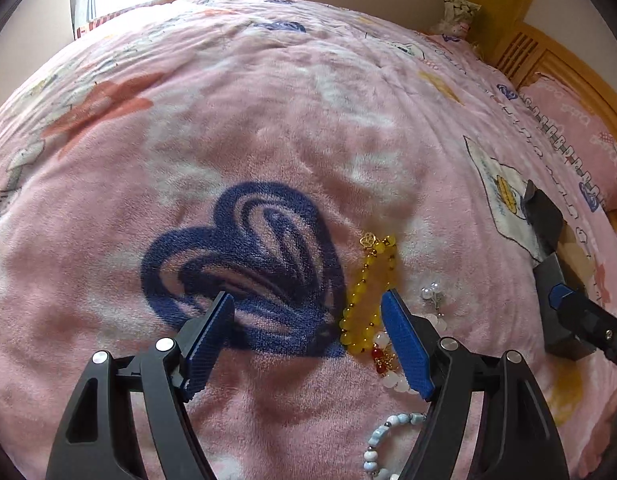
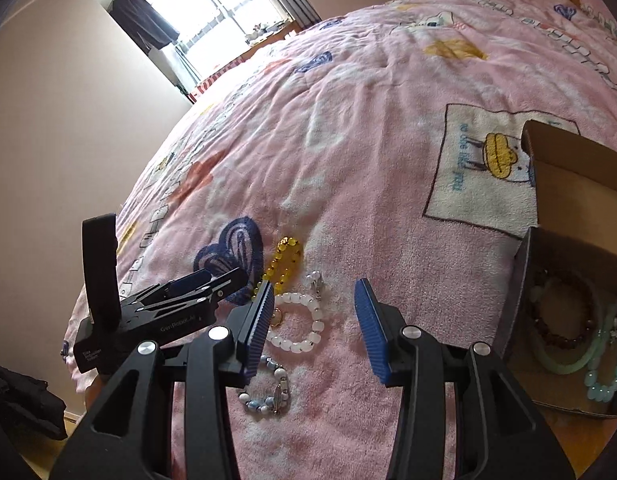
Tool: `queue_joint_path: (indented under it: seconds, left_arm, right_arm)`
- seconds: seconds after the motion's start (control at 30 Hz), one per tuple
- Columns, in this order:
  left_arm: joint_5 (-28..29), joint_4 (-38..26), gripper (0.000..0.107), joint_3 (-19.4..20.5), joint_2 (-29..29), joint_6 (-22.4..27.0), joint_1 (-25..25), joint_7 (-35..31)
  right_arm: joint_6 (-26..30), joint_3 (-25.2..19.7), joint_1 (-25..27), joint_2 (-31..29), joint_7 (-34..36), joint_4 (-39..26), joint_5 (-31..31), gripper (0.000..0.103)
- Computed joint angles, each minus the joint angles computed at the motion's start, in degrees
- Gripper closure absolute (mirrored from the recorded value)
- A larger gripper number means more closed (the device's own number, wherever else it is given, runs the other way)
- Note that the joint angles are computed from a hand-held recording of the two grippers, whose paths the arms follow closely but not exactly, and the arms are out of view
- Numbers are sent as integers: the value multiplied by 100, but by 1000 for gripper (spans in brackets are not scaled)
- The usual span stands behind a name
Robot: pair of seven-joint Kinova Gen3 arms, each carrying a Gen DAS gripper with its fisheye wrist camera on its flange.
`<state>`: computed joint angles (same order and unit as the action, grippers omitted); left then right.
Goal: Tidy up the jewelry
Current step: 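Move both tools back toward the yellow and white bead bracelets, then grasp the yellow bead bracelet with the left tool while the right tool grasps the small silver charm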
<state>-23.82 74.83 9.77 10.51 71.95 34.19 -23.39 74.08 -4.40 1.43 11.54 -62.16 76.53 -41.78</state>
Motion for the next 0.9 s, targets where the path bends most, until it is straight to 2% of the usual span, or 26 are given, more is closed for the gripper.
queue_joint_path:
  seconds: [0.07,0.23,0.4,0.53,0.63,0.73,0.9]
  left_arm:
    - [74,225,33,-35,-36,-277,-81,78]
    - [-225,232,33,-43,64,-277,15,227]
    - [-534,-178,52,-120,408,374,260,98]
    - [-613,-185,53,-181,453,402,328,121]
    - [-765,-336,54,-214,578,615,459,72]
    - [-655,-215,55,-244,427,416,402,159]
    - [-209,199,55,-167,-19,-387,29,199]
  right_arm:
    - [-75,-26,-63,68,-58,46,18,61]
    - [-317,-154,-222,235,41,131,67,61]
    - [-447,-236,-156,495,-20,242,-234,63]
    - [-657,-302,-234,518,3,300,-160,63]
    - [-796,-355,-199,548,124,373,-303,63]
    - [-971,-369,-320,515,159,419,-123,63]
    - [-1306,-395,-498,392,228,567,98,64]
